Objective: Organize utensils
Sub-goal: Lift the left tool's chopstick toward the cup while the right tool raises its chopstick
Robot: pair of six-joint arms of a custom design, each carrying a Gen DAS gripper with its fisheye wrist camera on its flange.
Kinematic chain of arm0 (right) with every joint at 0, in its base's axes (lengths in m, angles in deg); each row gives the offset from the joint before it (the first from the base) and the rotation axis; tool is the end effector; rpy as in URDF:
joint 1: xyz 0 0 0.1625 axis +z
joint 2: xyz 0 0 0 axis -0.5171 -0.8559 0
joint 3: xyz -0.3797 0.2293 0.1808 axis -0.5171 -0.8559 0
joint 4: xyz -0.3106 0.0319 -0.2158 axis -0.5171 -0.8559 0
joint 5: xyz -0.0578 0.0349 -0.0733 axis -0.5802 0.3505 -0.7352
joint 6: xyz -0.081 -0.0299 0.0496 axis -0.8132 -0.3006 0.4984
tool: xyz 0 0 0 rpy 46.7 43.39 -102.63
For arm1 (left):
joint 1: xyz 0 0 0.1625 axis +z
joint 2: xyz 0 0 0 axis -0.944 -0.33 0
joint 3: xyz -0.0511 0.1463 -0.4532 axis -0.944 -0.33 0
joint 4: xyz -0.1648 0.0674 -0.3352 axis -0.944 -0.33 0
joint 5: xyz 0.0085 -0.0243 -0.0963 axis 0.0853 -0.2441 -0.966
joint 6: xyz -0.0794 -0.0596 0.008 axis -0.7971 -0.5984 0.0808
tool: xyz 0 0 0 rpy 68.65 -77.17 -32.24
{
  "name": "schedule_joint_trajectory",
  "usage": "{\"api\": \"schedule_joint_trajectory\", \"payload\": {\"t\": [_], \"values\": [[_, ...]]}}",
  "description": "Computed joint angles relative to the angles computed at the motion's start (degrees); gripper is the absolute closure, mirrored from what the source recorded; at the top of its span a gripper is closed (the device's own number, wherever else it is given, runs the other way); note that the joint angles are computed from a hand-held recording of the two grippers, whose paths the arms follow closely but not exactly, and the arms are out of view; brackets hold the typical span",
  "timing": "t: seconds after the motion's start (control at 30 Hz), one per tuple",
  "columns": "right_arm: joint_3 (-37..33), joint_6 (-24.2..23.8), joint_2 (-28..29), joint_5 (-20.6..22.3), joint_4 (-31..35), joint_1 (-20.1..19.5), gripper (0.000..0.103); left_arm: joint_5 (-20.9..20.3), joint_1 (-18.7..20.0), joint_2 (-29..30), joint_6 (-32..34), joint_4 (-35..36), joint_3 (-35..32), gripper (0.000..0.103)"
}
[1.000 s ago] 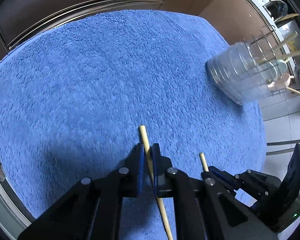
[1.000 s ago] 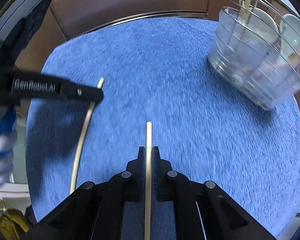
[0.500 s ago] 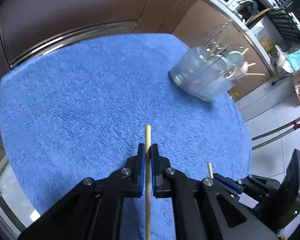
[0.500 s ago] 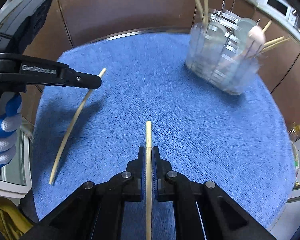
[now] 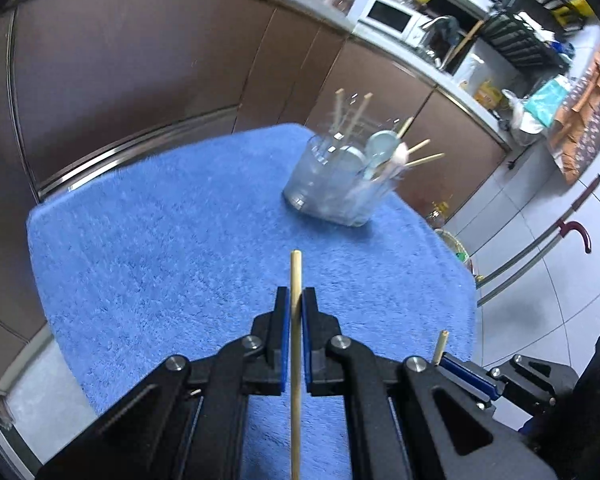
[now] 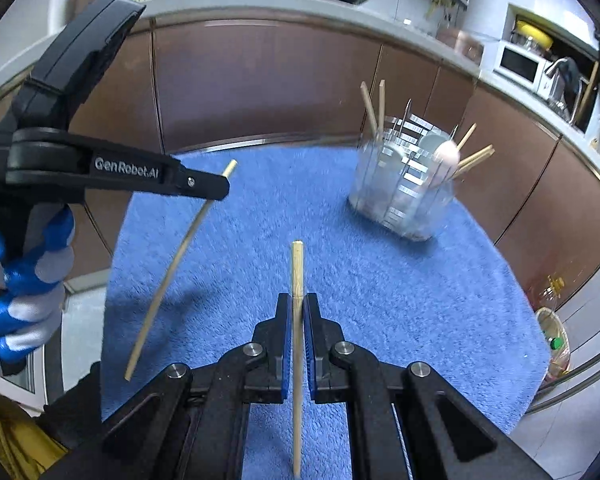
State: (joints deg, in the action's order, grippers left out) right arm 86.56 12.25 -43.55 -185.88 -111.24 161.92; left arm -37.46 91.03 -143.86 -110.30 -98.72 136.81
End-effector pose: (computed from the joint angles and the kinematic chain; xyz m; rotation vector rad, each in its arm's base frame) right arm 0.2881 -0.2439 0.2227 0.7892 -2.2024 0.7082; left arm -0.3106 -0.3169 0.2209 0.5452 2.6898 -0.7298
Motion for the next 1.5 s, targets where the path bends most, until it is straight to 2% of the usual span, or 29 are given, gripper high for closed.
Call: {"api": "schedule_joint_trajectory", "payload": {"t": [0.2, 0.4, 0.57, 0.8, 1.1, 1.23, 1.5], "values": [[0.7, -1.8, -1.2, -0.5, -5.2, 1.8, 0.097, 2.3, -4.1, -0.3, 0.1, 0.1, -0.5, 0.098], [0.3, -3.1, -3.4, -0.2, -9.1, 2.3, 0.097, 5.1, -6.2, 0.7, 1.3, -2.0, -2.2, 0.098], [-1.7, -6.0, -7.7, 2.7, -12.2, -0.1, 0.097, 7.8, -6.4, 2.7, 6.6, -7.0, -5.5, 0.098], [-8.2, -11.7, -11.2, 9.5, -15.3, -5.1, 0.097, 8.7, -2.8, 9.3, 19.9, -19.7, -14.3, 0.098], [-16.3, -18.0, -7.2, 21.3, -24.3, -13.0, 0.097, 10.9, 3.8, 22.6, 34.5, -35.0, -28.2, 0.098], [-18.1, -19.8, -4.9, 23.7, -25.9, -16.0, 0.097, 11.1, 6.6, 27.2, 38.2, -38.1, -32.9, 0.098], [-18.8, -24.6, 0.2, 24.6, -31.5, -19.6, 0.097, 12.9, 10.3, 34.7, 45.3, -45.8, -38.0, 0.098]]}}
